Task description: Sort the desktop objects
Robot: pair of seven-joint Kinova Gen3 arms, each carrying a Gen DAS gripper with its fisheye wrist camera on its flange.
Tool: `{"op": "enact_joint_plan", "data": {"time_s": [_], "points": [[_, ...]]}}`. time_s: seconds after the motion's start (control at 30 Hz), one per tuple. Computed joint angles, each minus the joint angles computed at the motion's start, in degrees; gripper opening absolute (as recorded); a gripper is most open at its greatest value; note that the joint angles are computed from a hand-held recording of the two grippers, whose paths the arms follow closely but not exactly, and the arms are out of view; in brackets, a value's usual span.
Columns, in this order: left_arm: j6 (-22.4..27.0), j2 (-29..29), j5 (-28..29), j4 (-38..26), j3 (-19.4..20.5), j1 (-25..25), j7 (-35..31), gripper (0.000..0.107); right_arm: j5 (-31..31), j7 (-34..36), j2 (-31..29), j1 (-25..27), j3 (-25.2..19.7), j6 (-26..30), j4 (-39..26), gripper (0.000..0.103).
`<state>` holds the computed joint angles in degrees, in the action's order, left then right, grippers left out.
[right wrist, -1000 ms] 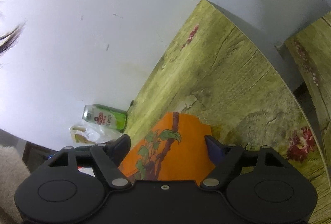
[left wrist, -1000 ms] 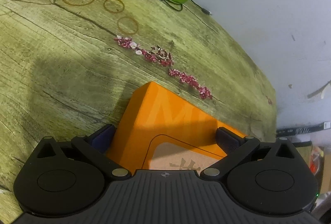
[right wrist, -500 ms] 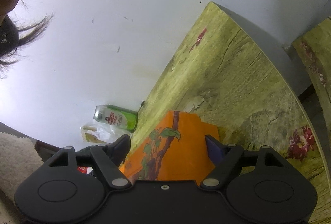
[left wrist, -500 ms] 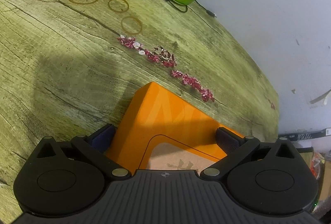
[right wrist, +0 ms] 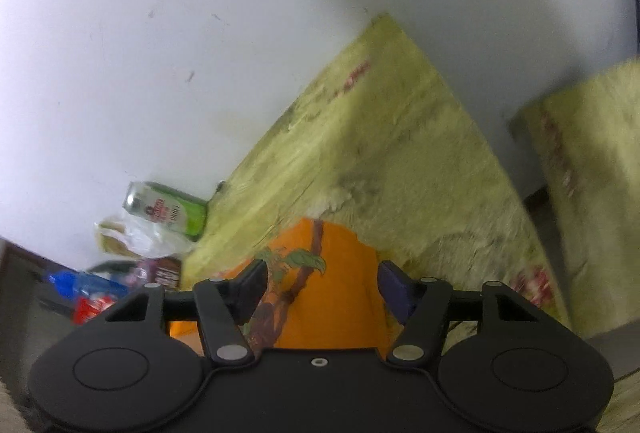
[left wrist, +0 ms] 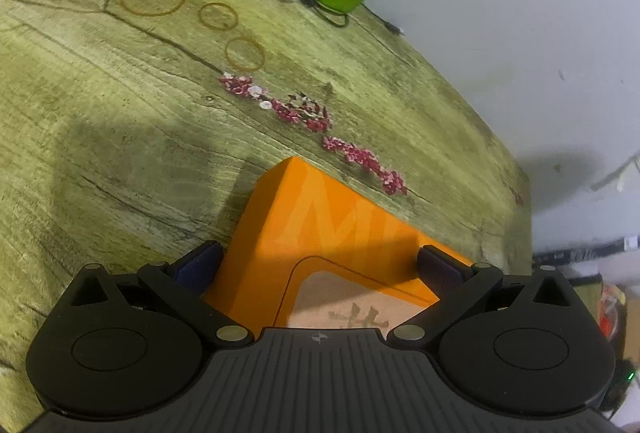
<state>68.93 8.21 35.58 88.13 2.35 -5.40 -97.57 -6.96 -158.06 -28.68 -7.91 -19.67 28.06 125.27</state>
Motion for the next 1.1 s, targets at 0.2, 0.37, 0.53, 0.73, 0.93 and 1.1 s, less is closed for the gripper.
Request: {"op": "enact_joint_plan", "data": {"time_s": [0.2,0.37,0.53,0.73,0.93,1.1], "points": [[1.45,0.12,11.05,4.77,-1.67,-5.44,-12.59,0.103,6.01,-1.97,4.24,2.45,-5.24,13.98,-8.97,0.079],[4.30,1.77,13.32,3.80,-1.45,-7.07,-18.61,0.103,7.01,-6.90,8.01,-0.59,-4.27,20.80,-14.01,0.081],[3.67,2.47,15.47,4.31,-1.15,-7.55,-22.61,0.103,9.04,-9.45,13.13,-4.12,-3.97,25.82,-19.50,0.081],[1.17,2.36,18.42,6.46,-1.02,-7.86,-24.65,0.103,12.25,-13.51,19.45,-8.09,-3.36,31.57,-25.65,0.092],[-0.36,0.83,19.56,8.63,-1.47,-7.74,-27.68,0.103,14.26,-18.59,20.99,-11.88,-1.21,33.55,-26.91,0.094],[1.14,1.70,23.24,9.58,-2.36,-9.20,-25.73,0.103,16.93,-23.79,22.58,-15.24,0.20,36.03,-28.60,0.097]]}}
